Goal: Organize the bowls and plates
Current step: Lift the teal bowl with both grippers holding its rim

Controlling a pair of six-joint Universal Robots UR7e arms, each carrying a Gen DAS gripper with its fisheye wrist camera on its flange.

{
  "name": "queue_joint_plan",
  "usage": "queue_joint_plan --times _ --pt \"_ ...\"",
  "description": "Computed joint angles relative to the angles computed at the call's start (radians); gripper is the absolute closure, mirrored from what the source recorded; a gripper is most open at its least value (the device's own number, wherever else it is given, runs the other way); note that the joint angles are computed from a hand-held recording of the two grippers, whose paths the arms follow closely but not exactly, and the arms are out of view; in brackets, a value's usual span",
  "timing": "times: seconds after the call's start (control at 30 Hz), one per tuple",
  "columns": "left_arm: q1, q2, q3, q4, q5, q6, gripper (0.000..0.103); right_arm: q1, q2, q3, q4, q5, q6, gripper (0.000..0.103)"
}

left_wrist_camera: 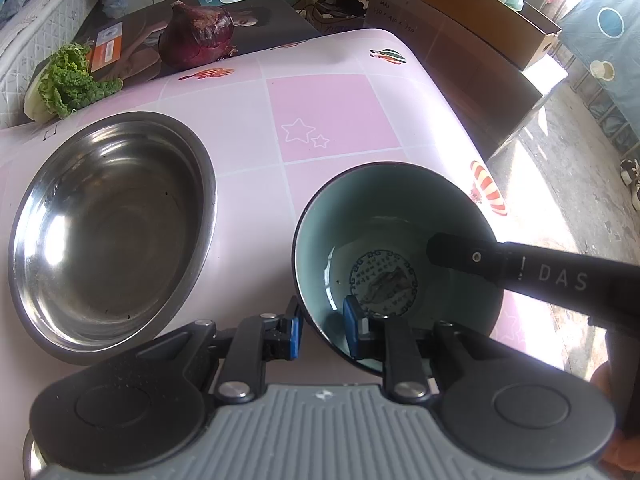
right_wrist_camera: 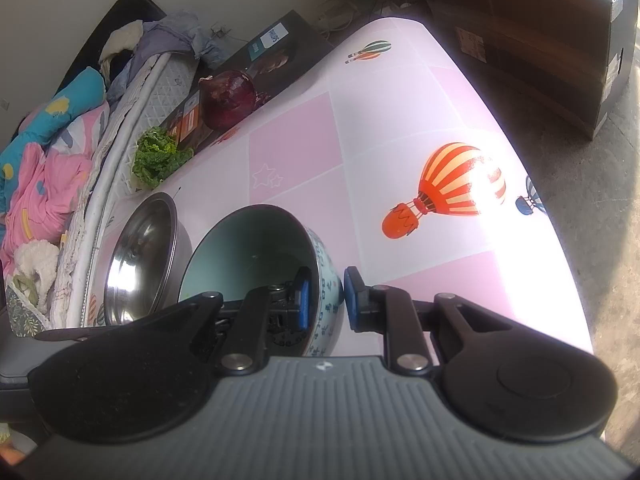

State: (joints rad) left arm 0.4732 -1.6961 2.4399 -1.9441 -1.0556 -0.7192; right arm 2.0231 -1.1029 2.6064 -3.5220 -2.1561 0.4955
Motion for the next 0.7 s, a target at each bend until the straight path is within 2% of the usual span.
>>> queue_joint_plan --times 0.7 --pt "-0.015 -0.012 0.002 0.005 0.005 0.004 0.081 0.005 0.002 -0.001 0.000 -0.005 0.003 0.085"
